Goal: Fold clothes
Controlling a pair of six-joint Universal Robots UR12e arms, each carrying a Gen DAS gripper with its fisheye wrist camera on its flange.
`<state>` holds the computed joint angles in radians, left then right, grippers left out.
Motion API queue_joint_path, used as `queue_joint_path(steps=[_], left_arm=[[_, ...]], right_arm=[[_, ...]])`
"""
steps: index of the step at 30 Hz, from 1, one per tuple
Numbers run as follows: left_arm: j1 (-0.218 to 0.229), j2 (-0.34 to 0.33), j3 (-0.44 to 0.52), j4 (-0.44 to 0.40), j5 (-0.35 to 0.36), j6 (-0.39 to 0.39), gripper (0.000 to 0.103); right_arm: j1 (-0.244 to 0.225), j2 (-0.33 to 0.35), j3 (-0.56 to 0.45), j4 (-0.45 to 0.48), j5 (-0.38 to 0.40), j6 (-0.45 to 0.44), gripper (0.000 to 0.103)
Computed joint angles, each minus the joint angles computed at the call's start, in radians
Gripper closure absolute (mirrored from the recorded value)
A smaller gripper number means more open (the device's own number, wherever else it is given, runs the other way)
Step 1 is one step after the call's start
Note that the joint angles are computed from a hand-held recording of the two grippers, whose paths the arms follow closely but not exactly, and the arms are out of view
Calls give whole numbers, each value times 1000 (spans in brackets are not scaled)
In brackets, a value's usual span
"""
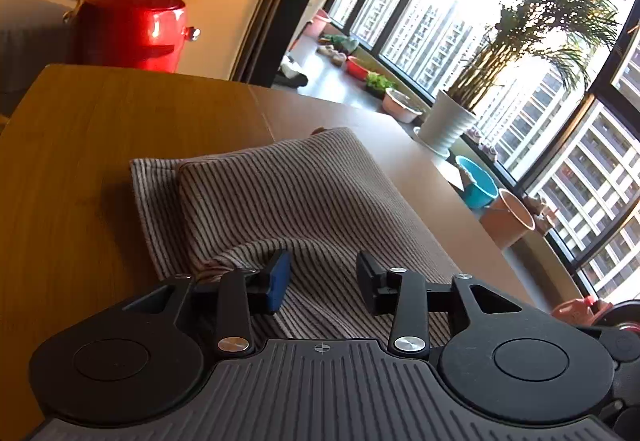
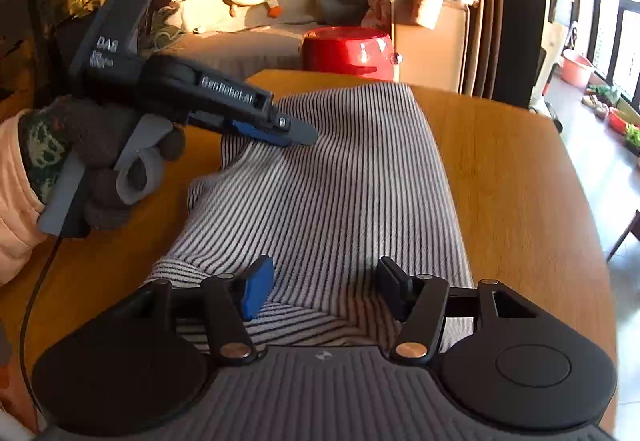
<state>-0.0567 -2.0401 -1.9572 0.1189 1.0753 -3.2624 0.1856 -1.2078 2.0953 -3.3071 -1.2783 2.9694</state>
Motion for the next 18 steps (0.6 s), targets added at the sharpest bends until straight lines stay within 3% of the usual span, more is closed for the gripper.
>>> queue_joint_path(steps=[2, 5, 10, 14, 16, 18], left_arm=[[-1, 11, -13, 12, 8, 6, 46], [-9, 28, -28, 30, 43, 12, 37], [-24, 59, -64, 68, 94, 25, 24], [-33, 77, -99, 122, 107, 6, 21], [-37, 85, -116, 146, 109, -6, 20], [-43, 90, -132, 154, 97, -26, 21]], right_arm=[[-5, -7, 6, -28, 17, -29, 45], [-5, -11, 4, 11, 14, -71, 46], [-4, -2, 8, 1, 6, -41, 43], [-12, -5, 28, -42, 18, -61, 41], [-15, -2, 38, -55, 14, -79, 32], [-29, 10, 47, -90, 42, -30, 28]])
